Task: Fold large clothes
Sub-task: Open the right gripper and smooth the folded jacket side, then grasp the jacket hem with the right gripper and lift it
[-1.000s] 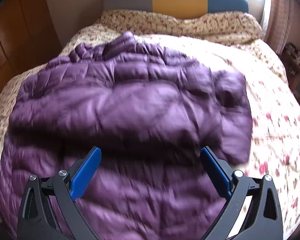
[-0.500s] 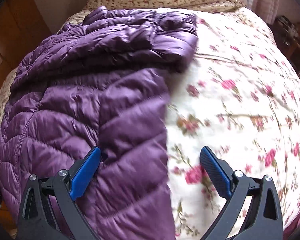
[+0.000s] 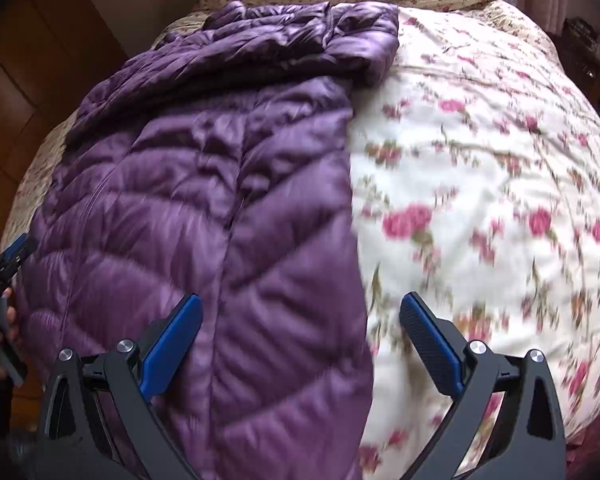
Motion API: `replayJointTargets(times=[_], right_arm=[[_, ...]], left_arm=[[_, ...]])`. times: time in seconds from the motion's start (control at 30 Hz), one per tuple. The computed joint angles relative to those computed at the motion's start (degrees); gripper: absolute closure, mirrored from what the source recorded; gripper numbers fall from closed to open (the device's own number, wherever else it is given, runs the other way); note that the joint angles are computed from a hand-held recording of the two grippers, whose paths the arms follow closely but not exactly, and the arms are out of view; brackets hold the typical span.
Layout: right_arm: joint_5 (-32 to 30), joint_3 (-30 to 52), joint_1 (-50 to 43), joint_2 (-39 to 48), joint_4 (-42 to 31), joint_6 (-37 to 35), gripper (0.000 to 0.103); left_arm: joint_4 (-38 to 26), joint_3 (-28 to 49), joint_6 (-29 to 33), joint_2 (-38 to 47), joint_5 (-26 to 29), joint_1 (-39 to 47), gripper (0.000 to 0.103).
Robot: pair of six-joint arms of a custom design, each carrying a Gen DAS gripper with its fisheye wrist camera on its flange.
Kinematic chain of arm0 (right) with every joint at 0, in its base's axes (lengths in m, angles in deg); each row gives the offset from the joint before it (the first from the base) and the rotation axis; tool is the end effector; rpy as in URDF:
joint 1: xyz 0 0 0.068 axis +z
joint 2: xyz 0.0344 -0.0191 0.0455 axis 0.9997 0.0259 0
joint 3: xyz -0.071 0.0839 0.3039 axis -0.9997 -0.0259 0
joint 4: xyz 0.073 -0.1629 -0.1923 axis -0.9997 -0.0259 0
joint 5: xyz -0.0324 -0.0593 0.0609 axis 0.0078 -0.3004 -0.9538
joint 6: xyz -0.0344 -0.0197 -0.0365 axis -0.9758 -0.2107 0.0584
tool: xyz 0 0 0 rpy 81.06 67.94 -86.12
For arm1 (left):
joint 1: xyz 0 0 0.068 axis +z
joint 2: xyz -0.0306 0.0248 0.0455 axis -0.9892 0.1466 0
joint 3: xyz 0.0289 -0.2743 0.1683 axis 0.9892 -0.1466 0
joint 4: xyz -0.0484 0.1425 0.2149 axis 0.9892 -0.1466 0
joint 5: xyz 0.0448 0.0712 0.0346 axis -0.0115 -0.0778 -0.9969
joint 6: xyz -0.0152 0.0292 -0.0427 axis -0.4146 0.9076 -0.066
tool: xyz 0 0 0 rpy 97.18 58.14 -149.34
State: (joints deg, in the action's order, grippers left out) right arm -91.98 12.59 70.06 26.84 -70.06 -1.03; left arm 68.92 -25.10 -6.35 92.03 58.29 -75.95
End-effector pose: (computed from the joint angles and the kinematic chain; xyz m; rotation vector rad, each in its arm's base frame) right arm 0.2263 -0.0670 0.0965 0.4544 2.6646 0.2379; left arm 0.3919 0.0232 0.0729 0.5377 2.3362 -0.3236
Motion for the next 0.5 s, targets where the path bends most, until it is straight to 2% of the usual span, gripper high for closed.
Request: replayJointTargets(times=[0.17,0.33,0.43,0.5], right_arm=[[-1.98,-5.35,0.00,-5.05,-0.37,-1.00,0.004],[-2.62,-7.71,0.60,-6.58,0.30,-0.61,0.005],[-3.01,-8.57,0.77,-7.32,0.19,-0.63,0.007],[-3.35,-9.31,0.78,-8.40,-0.37,-1.07,0.012]], left_arm=[[1.84,-3.69,1.84,-0.90,0.39,1.19,0.011],[3.42,-6.74,2.89,-1.74,0.96,2.06,0.011],[3.54,-7.94,3.54,-1.95,1.44,2.72,0.011],[2.93,-8.47,4.12,-2.05,1.98,3.23,0.011]])
